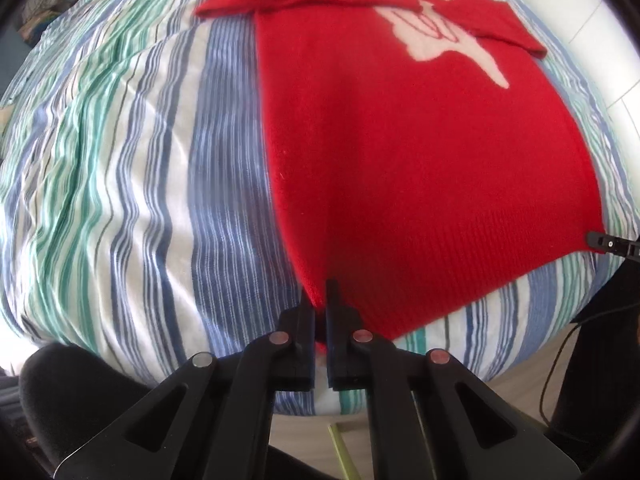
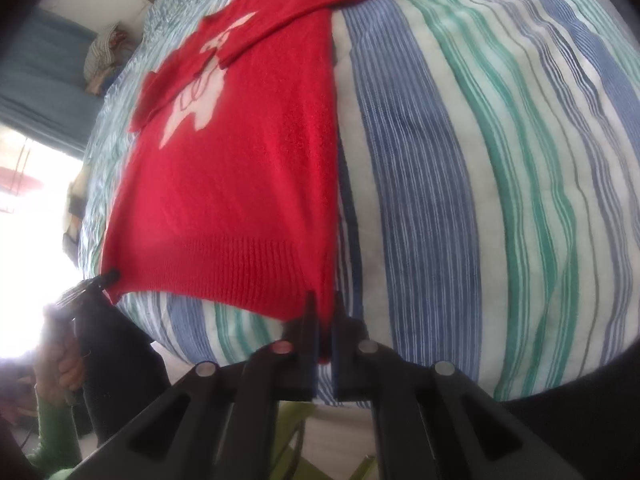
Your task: Fold small clothes
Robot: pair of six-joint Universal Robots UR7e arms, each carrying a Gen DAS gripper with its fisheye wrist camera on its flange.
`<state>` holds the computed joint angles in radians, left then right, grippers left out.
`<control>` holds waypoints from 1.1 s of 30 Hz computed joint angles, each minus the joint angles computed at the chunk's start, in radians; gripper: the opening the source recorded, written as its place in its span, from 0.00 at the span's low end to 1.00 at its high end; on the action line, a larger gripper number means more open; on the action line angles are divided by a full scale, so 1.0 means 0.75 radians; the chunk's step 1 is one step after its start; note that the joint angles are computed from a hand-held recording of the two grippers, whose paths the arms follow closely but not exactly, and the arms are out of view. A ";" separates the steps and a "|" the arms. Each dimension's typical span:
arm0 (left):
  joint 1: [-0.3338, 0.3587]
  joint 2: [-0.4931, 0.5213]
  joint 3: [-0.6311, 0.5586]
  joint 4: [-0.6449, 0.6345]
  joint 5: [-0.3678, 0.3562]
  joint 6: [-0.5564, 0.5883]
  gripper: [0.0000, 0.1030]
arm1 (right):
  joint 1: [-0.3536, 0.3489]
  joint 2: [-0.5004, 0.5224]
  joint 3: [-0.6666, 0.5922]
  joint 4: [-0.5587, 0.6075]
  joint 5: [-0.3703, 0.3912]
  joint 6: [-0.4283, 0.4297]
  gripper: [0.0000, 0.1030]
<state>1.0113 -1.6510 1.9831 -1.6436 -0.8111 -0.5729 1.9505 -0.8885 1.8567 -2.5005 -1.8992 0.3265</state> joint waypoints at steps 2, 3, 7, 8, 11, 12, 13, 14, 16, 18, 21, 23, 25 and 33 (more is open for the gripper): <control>0.004 0.023 0.030 -0.039 0.051 0.018 0.02 | -0.029 0.059 -0.009 -0.021 -0.020 0.012 0.03; -0.001 0.026 0.037 -0.043 0.068 0.012 0.02 | -0.031 0.089 -0.013 -0.057 -0.027 0.012 0.02; -0.027 0.022 0.076 -0.061 0.126 0.006 0.02 | -0.033 0.084 -0.009 -0.095 -0.030 0.005 0.03; -0.030 0.024 0.081 -0.064 0.136 -0.002 0.03 | -0.042 0.076 0.010 -0.128 -0.017 0.006 0.01; -0.037 0.016 0.099 -0.082 0.154 -0.028 0.03 | -0.049 0.055 0.065 -0.209 -0.012 0.005 0.02; -0.040 0.013 0.105 -0.086 0.162 -0.036 0.03 | -0.045 0.053 0.074 -0.226 -0.020 -0.004 0.02; -0.045 0.011 0.110 -0.083 0.173 -0.047 0.04 | -0.042 0.052 0.078 -0.239 -0.028 -0.009 0.03; -0.050 0.013 0.112 -0.077 0.184 -0.056 0.05 | -0.035 0.055 0.085 -0.258 -0.035 -0.008 0.03; -0.067 0.004 0.132 -0.058 0.196 -0.089 0.05 | -0.025 0.061 0.086 -0.279 -0.046 -0.021 0.06; -0.079 0.000 0.119 -0.004 0.200 -0.118 0.06 | -0.008 0.077 0.084 -0.303 -0.061 -0.019 0.09; -0.088 0.009 0.101 0.050 0.208 -0.160 0.18 | 0.014 0.093 0.070 -0.301 -0.087 -0.023 0.16; -0.095 0.012 0.080 0.111 0.222 -0.217 0.39 | 0.025 0.097 0.061 -0.288 -0.100 -0.029 0.21; -0.117 0.016 0.033 0.251 0.238 -0.330 0.68 | 0.031 0.093 0.056 -0.267 -0.096 -0.036 0.29; -0.246 -0.113 -0.024 0.523 0.263 -0.548 0.83 | 0.094 -0.035 0.053 -0.015 -0.265 -0.007 0.45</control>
<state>0.8270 -1.7361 1.9651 -1.2516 -0.6137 -0.9837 2.0212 -0.9146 1.8963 -2.5119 -2.0980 0.3214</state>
